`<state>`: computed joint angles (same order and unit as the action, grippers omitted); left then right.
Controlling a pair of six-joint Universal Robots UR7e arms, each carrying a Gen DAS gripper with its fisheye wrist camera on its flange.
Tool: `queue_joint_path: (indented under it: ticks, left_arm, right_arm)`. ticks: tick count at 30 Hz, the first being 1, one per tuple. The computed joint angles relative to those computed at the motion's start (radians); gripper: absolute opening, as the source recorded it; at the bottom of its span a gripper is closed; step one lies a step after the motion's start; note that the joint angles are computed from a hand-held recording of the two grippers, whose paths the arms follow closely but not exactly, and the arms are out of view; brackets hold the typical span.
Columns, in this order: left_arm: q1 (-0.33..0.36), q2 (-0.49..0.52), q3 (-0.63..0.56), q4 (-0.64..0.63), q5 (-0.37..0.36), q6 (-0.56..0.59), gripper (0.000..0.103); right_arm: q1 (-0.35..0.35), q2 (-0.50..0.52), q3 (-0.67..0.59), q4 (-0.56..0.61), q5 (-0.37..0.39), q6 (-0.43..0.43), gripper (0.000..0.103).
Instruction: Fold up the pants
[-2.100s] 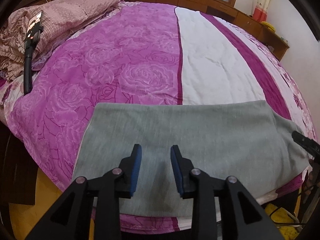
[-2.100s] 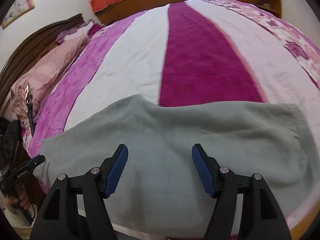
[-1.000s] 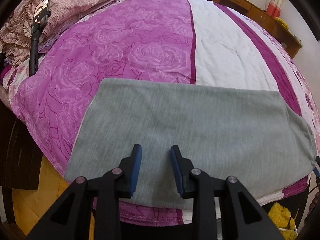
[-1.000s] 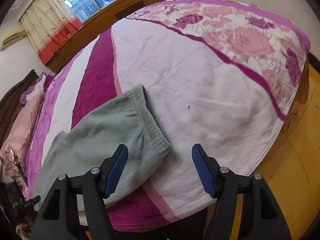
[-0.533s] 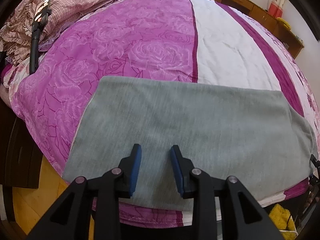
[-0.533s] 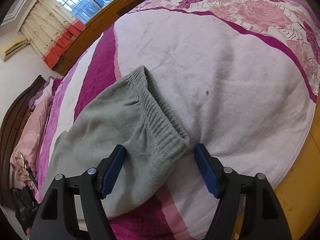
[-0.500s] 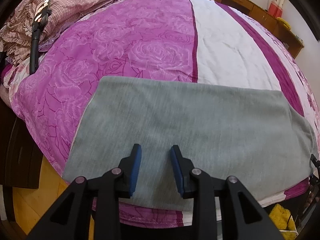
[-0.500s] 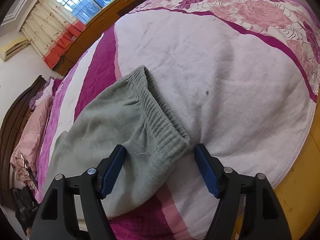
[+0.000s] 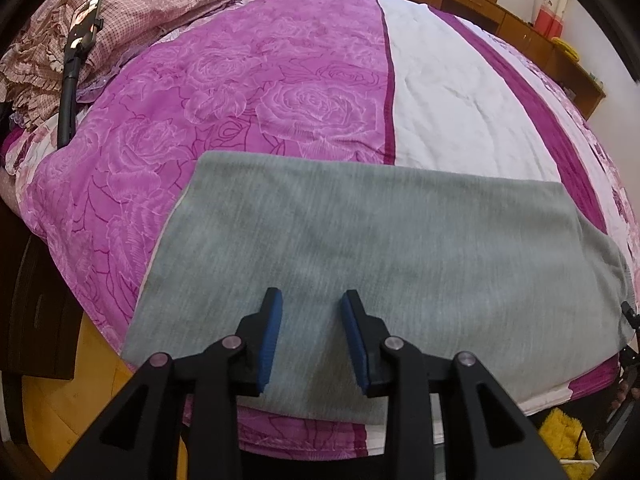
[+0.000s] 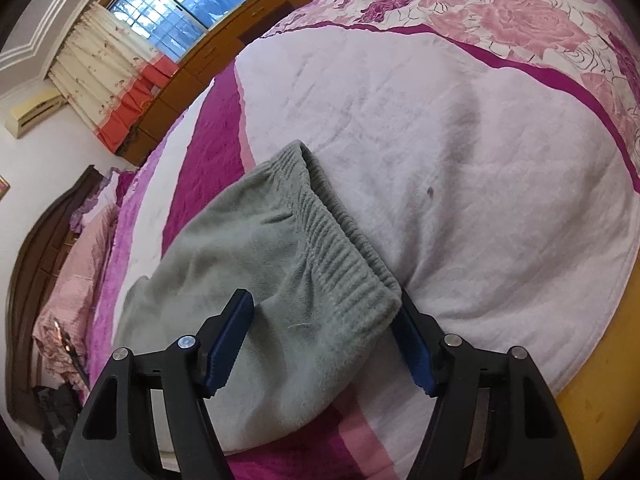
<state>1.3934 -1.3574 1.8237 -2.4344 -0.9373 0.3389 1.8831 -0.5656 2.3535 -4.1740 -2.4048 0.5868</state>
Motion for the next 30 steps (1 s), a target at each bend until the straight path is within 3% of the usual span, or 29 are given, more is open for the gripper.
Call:
queue_joint_path:
  ticks: [7, 10, 11, 14, 24, 30]
  left_arm:
    - [0.003, 0.001, -0.006, 0.005, -0.013, -0.002, 0.033]
    - [0.003, -0.001, -0.005, 0.007, -0.015, -0.003, 0.033]
    - [0.004, -0.002, -0.007, 0.012, -0.015, -0.004, 0.033]
    - [0.001, -0.005, -0.008, 0.023, -0.011, -0.007, 0.033]
    - [-0.006, -0.021, -0.020, 0.079, -0.007, -0.029, 0.033]
    - [-0.009, -0.029, -0.014, 0.082, 0.000, -0.034, 0.033]
  right_arm:
    - [-0.006, 0.003, 0.001, -0.005, 0.006, 0.012, 0.062]
    - [0.014, -0.019, 0.001, 0.059, -0.046, 0.078, 0.040]
    - [0.017, -0.024, 0.006, 0.059, -0.050, 0.087, 0.028]
    - [0.020, -0.048, 0.027, 0.057, -0.036, 0.118, 0.015]
    - [0.133, -0.125, -0.040, 0.280, -0.165, 0.071, 0.010]
    - [0.163, -0.131, -0.059, 0.312, -0.188, 0.056, 0.010]
